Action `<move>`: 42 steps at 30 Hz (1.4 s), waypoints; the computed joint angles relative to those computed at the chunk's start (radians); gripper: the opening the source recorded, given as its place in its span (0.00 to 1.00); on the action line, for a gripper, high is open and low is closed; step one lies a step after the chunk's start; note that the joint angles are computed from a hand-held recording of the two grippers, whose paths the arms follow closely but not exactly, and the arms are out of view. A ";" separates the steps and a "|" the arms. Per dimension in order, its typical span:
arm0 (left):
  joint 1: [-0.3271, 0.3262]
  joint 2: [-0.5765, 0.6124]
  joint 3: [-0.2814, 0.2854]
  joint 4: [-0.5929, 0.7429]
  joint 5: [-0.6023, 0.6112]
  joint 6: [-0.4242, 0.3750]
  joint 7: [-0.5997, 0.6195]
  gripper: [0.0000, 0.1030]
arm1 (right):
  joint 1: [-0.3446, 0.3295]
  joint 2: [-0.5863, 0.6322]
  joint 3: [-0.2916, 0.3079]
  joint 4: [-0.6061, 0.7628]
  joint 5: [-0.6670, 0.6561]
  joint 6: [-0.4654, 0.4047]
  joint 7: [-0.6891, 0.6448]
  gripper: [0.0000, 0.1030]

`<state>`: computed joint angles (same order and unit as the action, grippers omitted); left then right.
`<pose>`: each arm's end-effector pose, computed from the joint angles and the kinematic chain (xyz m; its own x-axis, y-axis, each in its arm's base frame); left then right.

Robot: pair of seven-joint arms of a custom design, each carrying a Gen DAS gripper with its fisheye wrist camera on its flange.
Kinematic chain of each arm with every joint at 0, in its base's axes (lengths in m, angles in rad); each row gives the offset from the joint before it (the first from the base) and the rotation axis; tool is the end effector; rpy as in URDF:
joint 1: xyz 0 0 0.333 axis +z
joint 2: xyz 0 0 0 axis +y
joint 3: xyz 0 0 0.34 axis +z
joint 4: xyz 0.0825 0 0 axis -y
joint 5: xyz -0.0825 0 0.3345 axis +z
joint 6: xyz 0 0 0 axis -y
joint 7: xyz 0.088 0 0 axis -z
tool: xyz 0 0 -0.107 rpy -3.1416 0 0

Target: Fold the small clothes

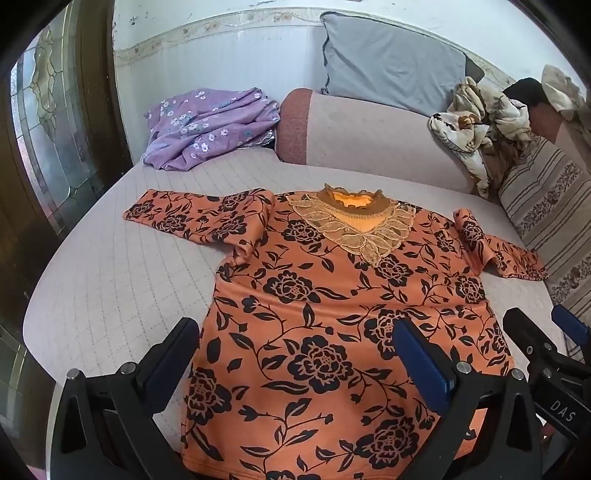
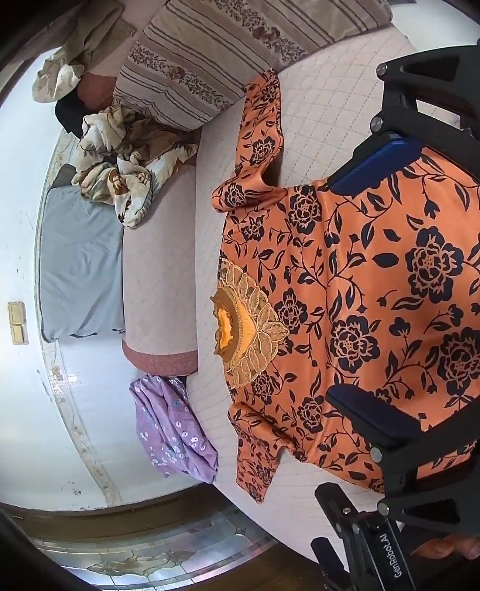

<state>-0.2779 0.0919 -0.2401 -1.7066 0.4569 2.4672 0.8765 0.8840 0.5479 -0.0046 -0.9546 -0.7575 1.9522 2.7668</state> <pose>0.5179 -0.2877 0.6408 -0.0898 -0.9953 0.0374 -0.7263 0.0397 -0.6862 0.4807 0.5110 0.6456 -0.1604 -0.9854 -0.0579 -0.6314 0.1475 -0.7613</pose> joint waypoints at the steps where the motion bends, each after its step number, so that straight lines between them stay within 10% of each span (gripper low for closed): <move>1: 0.000 0.001 0.000 0.000 -0.001 0.000 0.000 1.00 | -0.001 0.003 -0.001 0.005 0.000 -0.002 -0.002 1.00; 42: -0.026 0.134 0.001 0.144 -0.007 -0.089 0.049 1.00 | -0.098 -0.026 0.032 -0.117 0.064 0.120 0.031 1.00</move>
<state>-0.3043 0.2258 -0.2395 -1.5630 0.4504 2.3779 0.9250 0.7863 0.5221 0.0269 -1.0717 -0.6938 2.0721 2.7979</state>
